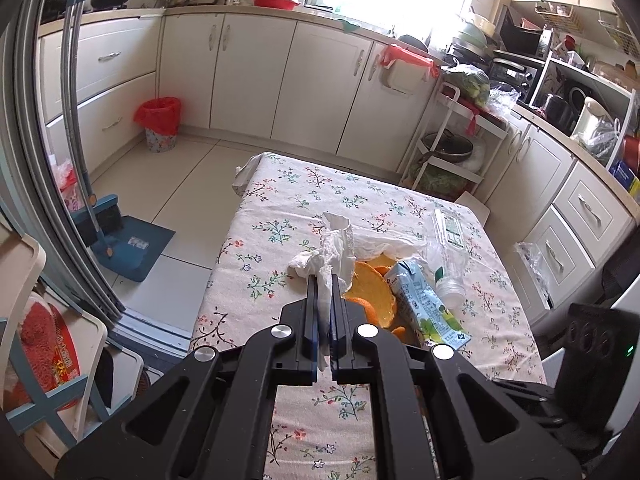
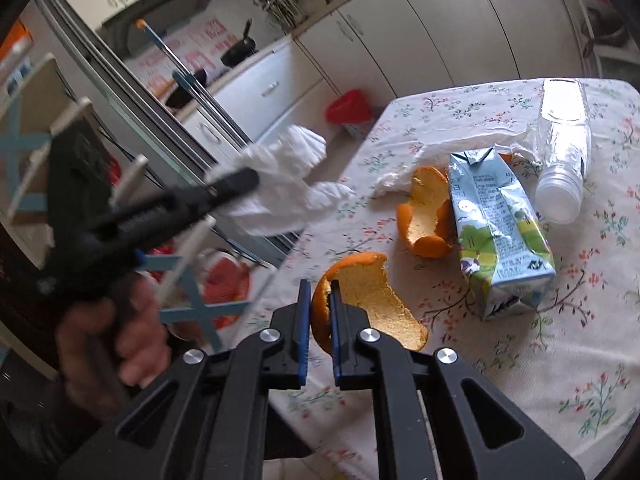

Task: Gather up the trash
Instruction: 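Carry tissue and peel to the yellow basin and open both tools to drop them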

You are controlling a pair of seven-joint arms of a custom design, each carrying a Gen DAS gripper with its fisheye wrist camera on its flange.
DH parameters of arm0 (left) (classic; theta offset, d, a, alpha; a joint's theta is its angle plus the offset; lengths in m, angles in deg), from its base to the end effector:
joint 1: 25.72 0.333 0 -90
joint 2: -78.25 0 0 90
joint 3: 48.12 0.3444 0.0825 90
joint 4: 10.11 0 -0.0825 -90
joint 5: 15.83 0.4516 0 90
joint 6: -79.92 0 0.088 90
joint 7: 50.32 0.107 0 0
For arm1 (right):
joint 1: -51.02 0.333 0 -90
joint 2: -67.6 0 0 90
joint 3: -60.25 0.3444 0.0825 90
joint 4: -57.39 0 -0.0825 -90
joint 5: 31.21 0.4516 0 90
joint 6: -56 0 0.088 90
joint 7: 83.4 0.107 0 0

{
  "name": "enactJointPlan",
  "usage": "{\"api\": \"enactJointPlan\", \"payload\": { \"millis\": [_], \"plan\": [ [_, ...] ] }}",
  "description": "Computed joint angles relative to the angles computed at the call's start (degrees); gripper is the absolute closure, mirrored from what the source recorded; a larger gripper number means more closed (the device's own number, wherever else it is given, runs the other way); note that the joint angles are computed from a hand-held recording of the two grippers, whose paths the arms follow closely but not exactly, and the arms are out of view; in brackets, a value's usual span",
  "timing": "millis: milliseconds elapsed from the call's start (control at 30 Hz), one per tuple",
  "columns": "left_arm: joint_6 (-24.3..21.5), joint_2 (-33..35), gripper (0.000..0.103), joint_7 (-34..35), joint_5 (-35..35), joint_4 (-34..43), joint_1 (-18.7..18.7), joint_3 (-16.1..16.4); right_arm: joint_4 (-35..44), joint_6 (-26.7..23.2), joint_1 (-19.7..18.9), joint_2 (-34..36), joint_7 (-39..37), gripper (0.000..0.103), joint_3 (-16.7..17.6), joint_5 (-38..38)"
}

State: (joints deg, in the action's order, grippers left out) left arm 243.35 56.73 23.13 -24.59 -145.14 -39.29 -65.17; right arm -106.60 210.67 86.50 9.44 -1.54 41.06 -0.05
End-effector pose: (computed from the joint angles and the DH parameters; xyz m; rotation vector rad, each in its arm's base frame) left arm 0.4610 -0.2805 0.5684 -1.7004 1.9738 -1.1079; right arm 0.3467 0.0851 0.5106 -1.5466 1.4706 0.1172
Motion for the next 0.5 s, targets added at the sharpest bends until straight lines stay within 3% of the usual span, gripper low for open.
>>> {"api": "enactJointPlan", "payload": {
  "millis": [500],
  "plan": [
    [0.46,-6.23,0.099,-1.32,3.18,-5.08,0.27,-2.71,-5.99,-6.08,-2.21,-14.91,2.52,0.093,2.10,-1.29]
  ]
}}
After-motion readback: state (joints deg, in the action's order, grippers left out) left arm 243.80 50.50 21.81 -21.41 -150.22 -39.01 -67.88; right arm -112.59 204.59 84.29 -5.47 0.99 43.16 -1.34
